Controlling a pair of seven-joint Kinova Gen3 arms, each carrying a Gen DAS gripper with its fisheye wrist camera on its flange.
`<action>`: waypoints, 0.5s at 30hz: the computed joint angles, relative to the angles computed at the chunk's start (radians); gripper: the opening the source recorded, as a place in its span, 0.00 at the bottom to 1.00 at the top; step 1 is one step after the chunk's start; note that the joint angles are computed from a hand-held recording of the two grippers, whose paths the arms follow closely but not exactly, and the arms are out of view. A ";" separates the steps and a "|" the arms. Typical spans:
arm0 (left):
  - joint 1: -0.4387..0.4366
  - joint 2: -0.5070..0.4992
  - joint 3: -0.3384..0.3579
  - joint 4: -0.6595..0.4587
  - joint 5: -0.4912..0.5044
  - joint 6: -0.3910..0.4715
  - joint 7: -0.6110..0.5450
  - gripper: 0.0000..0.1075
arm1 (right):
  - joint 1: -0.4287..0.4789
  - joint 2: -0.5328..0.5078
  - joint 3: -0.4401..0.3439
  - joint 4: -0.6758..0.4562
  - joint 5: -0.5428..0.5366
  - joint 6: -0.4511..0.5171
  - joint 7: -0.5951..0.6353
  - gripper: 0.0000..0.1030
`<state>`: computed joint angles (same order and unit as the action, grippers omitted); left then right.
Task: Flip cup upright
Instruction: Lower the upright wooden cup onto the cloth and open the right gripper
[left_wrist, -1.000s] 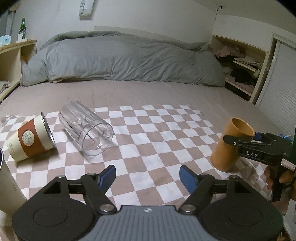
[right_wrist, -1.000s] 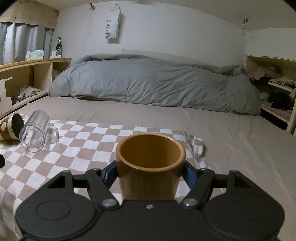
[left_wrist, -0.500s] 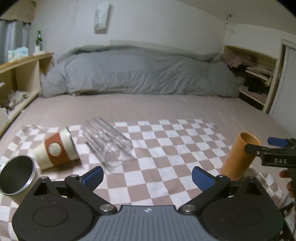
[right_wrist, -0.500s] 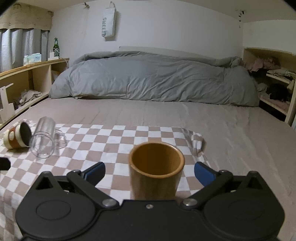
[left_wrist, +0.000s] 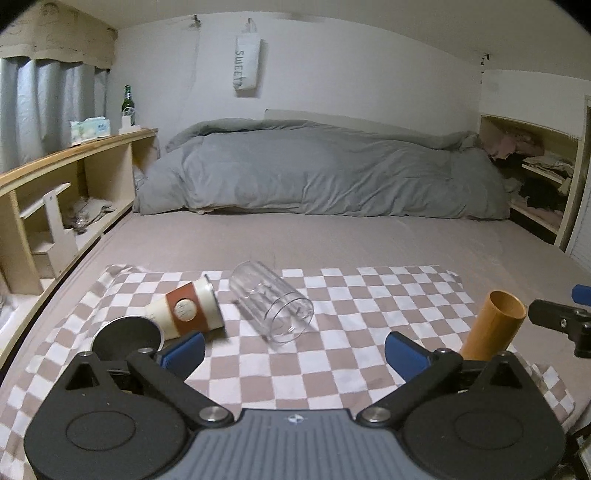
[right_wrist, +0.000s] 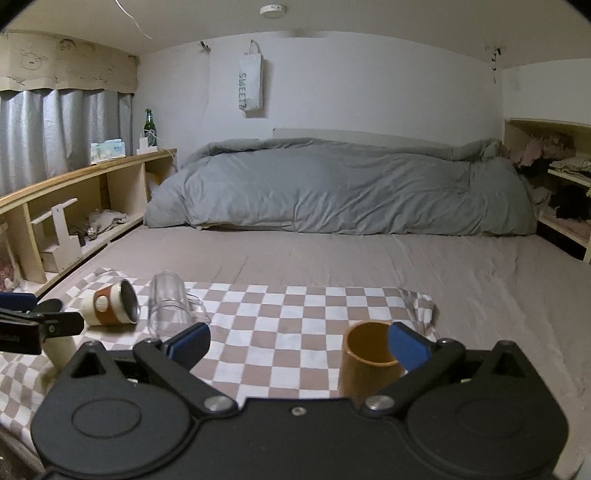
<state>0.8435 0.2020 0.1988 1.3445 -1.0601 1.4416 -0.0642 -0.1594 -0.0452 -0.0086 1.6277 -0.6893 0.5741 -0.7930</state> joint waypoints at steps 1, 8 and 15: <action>0.007 -0.003 0.001 0.002 -0.006 0.012 0.003 0.95 | 0.001 -0.010 0.001 0.003 -0.001 0.009 0.001 1.00; 0.055 -0.011 0.021 0.003 -0.040 0.112 0.030 0.95 | -0.021 -0.073 0.022 0.038 0.003 0.052 -0.010 1.00; 0.082 -0.027 0.051 0.035 -0.046 0.174 0.089 0.95 | -0.073 -0.132 0.047 0.105 0.008 0.020 -0.018 1.00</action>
<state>0.9251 0.1748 0.2501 1.3795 -1.1060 1.6157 0.0245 -0.2326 -0.1768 0.0385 1.7327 -0.6810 0.5946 -0.8107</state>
